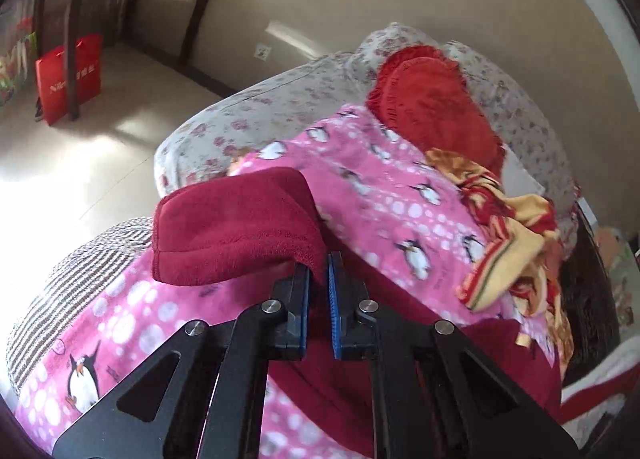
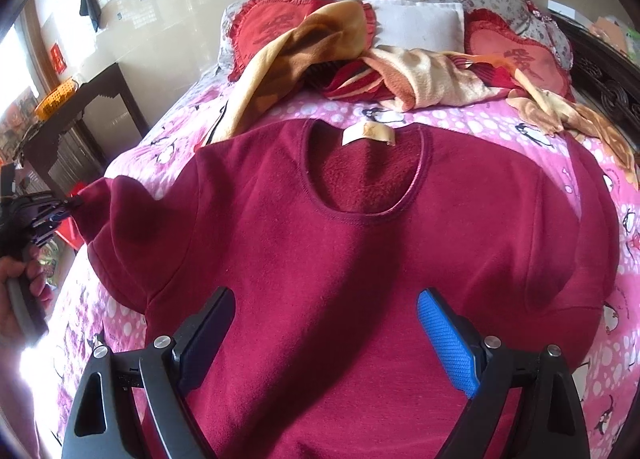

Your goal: Fold small clothes

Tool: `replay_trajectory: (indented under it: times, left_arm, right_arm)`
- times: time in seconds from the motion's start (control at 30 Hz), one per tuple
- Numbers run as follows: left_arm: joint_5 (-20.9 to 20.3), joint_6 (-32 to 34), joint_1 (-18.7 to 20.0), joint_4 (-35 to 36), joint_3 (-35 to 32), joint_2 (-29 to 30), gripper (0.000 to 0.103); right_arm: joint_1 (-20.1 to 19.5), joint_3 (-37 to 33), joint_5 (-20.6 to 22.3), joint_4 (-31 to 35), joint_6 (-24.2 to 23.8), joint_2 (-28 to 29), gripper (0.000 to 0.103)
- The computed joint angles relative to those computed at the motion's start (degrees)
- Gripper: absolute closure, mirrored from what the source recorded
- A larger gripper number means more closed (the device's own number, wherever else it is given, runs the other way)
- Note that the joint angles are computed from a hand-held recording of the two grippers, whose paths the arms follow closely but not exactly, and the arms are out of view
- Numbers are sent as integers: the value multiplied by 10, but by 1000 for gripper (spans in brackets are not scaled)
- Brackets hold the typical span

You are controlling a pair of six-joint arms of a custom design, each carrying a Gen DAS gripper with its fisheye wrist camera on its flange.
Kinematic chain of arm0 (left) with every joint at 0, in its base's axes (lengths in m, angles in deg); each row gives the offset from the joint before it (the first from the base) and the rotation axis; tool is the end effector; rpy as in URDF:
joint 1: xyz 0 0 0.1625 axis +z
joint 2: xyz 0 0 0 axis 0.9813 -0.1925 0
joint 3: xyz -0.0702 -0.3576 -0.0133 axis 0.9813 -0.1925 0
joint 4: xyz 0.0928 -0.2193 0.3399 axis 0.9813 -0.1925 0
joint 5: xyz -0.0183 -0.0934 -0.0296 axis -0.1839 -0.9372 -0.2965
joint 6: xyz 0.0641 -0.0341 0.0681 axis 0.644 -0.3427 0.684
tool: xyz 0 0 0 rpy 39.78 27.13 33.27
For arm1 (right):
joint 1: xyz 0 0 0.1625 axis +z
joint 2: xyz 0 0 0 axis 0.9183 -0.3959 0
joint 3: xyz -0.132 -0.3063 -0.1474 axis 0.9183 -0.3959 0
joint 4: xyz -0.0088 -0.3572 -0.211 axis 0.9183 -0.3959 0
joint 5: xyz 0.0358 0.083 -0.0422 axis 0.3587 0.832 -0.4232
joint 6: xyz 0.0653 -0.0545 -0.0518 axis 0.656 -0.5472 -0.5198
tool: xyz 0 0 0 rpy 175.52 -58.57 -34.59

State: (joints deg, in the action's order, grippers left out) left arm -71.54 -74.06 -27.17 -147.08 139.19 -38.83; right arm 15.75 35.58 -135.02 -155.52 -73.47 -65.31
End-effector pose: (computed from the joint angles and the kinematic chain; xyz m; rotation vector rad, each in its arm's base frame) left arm -0.2581 -0.6870 0.1367 -0.5361 2.2165 -1.3899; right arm 0.0095 -0.8097 0.3507 0.8388 -2.5648 0.5428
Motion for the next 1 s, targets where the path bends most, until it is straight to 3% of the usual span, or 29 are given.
replay_trajectory:
  times: [0.17, 0.3, 0.47, 0.57, 0.67, 0.73, 0.8, 0.9, 1.0]
  left_arm:
    - [-47, 114, -41, -17, -101, 86, 96]
    - [-113, 163, -57, 40, -229, 180, 96]
    - [-169, 159, -58, 175, -415, 314, 96]
    - [-171, 150, -58, 274, -527, 392, 96]
    - [-196, 137, -57, 355, -594, 429, 84]
    - [-223, 152, -60, 329, -538, 398, 60]
    - [-235, 174, -64, 278, -446, 346, 48]
    - [-199, 190, -80, 223, -307, 267, 46]
    - [-131, 164, -90, 232, -213, 212, 46]
  right_arm:
    - [-7, -23, 12, 4, 15, 0, 11]
    - [-16, -54, 18, 9, 29, 6, 11]
    - [-28, -102, 19, 17, 37, 21, 11]
    - [-38, -144, 16, 30, 45, 37, 11]
    - [-46, -213, 15, 70, 55, 68, 11]
    - [-48, -239, 16, 85, 54, 81, 11]
    - [-49, -254, 21, 97, 50, 87, 11]
    - [-49, -251, 37, 107, 43, 86, 11]
    - [-46, -248, 59, 130, 28, 84, 11]
